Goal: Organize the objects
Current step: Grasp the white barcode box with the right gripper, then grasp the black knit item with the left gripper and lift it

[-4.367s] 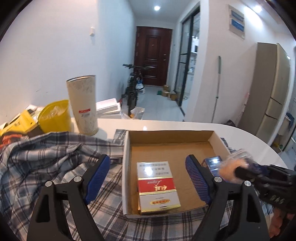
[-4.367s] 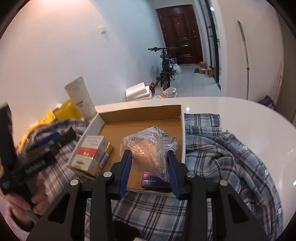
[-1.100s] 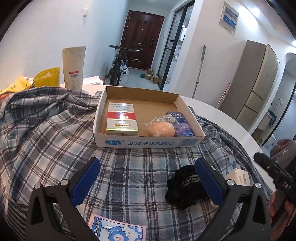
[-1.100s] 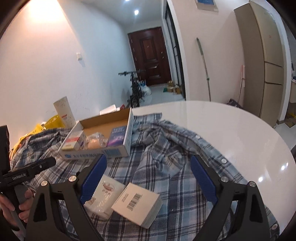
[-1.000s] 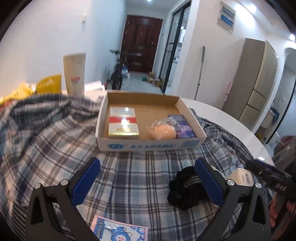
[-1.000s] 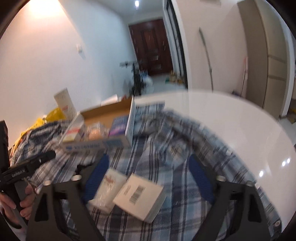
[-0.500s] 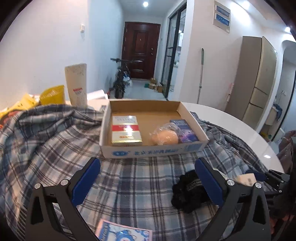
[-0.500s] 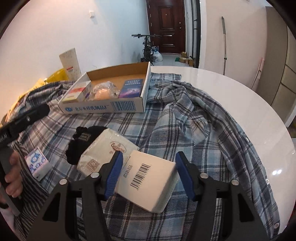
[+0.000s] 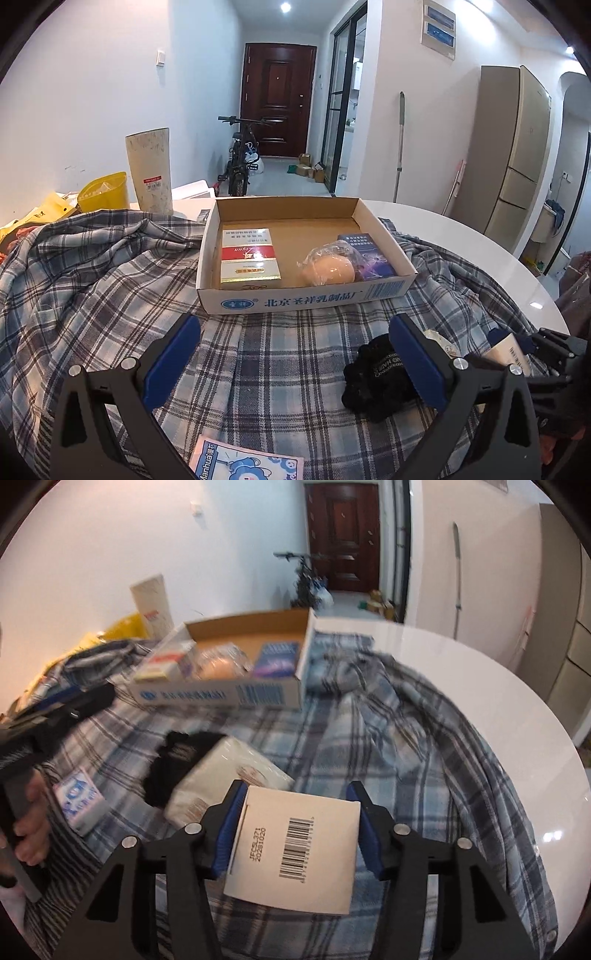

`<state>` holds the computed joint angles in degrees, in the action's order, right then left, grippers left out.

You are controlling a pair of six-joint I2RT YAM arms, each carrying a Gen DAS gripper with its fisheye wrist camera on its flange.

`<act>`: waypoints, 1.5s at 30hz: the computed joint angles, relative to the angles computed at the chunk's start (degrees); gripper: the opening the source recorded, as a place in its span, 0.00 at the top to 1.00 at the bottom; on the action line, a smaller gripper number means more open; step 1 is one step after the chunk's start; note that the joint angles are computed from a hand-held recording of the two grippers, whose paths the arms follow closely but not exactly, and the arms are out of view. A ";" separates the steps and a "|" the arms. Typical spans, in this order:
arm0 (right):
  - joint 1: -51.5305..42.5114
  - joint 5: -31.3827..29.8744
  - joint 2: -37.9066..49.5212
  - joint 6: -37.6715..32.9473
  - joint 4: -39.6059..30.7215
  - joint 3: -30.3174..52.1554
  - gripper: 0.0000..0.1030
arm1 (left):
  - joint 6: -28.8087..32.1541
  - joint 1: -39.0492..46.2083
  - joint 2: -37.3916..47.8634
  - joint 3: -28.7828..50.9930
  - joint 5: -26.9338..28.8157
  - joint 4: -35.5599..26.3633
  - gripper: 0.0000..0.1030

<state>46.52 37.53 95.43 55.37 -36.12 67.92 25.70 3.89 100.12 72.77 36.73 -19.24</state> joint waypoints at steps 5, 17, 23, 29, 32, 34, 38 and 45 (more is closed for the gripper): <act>-0.89 -2.12 4.26 0.33 -4.94 4.32 0.36 | 0.06 0.02 -0.25 -0.50 0.29 0.70 0.00; -0.35 -5.34 -0.28 2.58 -4.28 0.62 0.35 | 0.65 -0.21 0.17 -0.02 0.19 -0.68 0.00; -0.13 -5.32 -1.64 1.00 0.85 -2.05 0.50 | 0.93 -0.42 -0.19 -0.46 -0.20 -0.54 0.00; 1.09 0.94 -2.41 1.94 0.74 -2.15 0.50 | 1.70 -0.67 -0.11 -0.42 -0.51 -1.07 0.00; 0.45 0.30 -2.54 2.41 0.82 -2.41 0.50 | 2.21 -1.60 0.23 -0.60 -3.08 -1.15 0.00; 0.11 0.14 -3.23 3.34 1.25 -3.35 0.50 | 3.32 -1.85 1.36 0.88 -2.84 -3.55 0.02; -0.53 -0.28 -4.64 4.75 2.17 -4.97 0.50 | 7.13 -2.75 2.30 1.94 -2.73 -7.38 0.17; -0.83 -1.27 -4.67 4.75 2.42 -5.31 0.50 | 14.15 -3.85 9.06 10.81 -0.41 -24.65 0.68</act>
<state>45.68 36.25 90.76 60.12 -33.70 62.60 39.86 0.04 109.18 83.59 36.32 -43.89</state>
